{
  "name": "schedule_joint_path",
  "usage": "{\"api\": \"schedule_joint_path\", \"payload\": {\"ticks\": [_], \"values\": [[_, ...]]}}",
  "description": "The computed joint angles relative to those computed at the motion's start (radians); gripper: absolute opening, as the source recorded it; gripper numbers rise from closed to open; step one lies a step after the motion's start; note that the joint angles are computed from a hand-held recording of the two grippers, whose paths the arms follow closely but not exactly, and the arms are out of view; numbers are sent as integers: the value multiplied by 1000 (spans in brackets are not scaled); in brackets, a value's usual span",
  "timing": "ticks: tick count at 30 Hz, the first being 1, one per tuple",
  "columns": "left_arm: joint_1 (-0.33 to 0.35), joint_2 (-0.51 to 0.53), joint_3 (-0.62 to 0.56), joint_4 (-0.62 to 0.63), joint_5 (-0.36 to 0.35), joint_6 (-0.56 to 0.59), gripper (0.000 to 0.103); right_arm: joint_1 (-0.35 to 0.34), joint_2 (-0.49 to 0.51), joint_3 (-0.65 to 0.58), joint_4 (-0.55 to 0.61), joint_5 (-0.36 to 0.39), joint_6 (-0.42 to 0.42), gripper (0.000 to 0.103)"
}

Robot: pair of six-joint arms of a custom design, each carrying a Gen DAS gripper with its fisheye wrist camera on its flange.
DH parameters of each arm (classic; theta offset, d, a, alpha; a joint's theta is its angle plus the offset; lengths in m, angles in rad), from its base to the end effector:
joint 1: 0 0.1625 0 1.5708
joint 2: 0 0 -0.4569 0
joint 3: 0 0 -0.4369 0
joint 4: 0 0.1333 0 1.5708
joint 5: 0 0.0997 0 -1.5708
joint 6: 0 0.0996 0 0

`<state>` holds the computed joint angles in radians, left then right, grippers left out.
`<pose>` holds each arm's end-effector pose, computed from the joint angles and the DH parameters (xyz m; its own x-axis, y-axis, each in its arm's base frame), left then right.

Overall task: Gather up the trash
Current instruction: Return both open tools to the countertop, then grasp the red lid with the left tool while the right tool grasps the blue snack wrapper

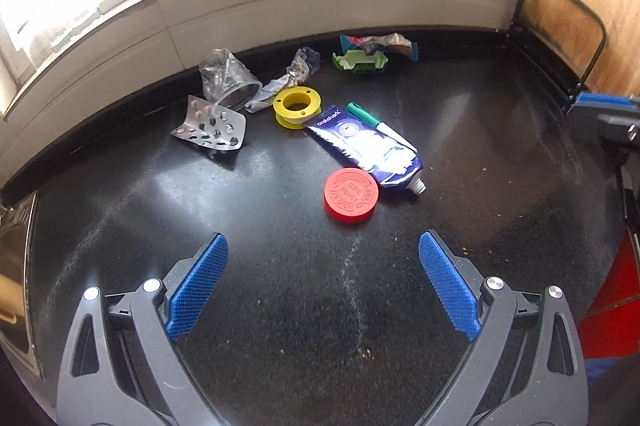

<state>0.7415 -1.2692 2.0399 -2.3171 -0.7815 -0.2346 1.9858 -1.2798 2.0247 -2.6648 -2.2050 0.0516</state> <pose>-0.2657 -0.5200 0.2219 -0.6216 0.3596 -0.6959 0.6094 0.7802 -0.1412 0.2992 -0.4948 0.2627 -0.8373 -0.0948 0.5384 -0.3361 0.8660 -0.3703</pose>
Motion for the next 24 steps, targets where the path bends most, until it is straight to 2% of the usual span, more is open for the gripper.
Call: {"api": "schedule_joint_path", "payload": {"ticks": [9,14,18,20,22,23,24], "values": [[90,152,-48,-109,-10,90,93,-130,89,-109,-36,37,-173,79],[130,198,-71,-147,-18,107,93,-217,193,-240,-15,64,-273,79],[148,220,-82,-193,-16,118,92,-270,303,-365,7,43,-373,78],[151,227,-88,-207,-17,123,88,-286,342,-410,6,43,-412,75],[152,235,-92,-230,-15,142,77,-298,380,-457,15,54,-452,74],[151,240,-98,-232,-15,144,74,-301,398,-475,7,56,-485,70],[151,243,-101,-237,-14,151,67,-301,410,-485,-2,55,-510,68]]}}
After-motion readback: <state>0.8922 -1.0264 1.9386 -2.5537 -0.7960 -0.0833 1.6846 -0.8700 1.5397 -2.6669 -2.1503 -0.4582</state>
